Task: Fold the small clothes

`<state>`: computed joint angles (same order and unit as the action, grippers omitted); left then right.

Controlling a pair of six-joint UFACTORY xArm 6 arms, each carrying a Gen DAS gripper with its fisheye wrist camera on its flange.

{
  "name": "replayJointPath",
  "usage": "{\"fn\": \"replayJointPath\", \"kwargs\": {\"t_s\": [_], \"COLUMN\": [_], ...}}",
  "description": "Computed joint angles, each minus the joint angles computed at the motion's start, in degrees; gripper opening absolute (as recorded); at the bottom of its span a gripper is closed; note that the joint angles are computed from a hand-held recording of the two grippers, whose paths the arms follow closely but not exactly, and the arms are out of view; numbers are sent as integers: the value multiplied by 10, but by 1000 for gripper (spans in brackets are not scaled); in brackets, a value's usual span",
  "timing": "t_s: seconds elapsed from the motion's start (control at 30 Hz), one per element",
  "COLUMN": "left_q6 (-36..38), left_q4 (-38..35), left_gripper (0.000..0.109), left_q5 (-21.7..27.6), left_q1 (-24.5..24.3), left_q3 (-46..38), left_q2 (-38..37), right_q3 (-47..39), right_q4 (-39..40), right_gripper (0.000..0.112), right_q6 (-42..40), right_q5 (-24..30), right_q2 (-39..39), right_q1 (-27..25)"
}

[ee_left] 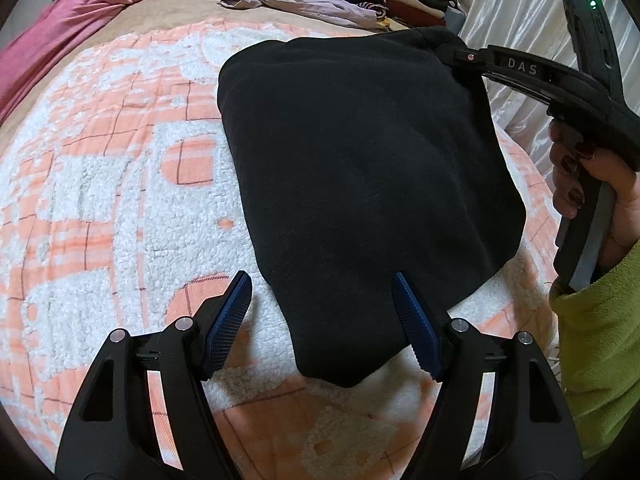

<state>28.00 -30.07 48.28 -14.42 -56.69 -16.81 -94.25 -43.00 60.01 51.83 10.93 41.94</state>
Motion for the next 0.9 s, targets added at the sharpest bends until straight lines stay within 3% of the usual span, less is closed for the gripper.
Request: {"fn": "replayJointPath", "kwargs": {"t_s": [0.27, 0.6, 0.8, 0.87, 0.9], "left_q6": [-1, 6, 27, 33, 31], "left_q4": [0, -14, -45, -69, -74], "left_gripper": [65, 65, 64, 64, 64], "left_q5": [6, 8, 22, 27, 25], "left_q1": [-2, 3, 16, 31, 37], "left_q3": [-6, -7, -7, -13, -17], "left_q2": [5, 13, 5, 3, 3], "right_q3": [-43, -5, 100, 145, 167], "right_q4": [11, 63, 85, 91, 99], "right_gripper": [7, 9, 33, 52, 56], "right_q6": [-36, -36, 34, 53, 57], "right_q5": [87, 47, -60, -99, -119], "right_q2": [49, 59, -37, -80, -100], "right_q1": [1, -27, -46, -48, -50]}}
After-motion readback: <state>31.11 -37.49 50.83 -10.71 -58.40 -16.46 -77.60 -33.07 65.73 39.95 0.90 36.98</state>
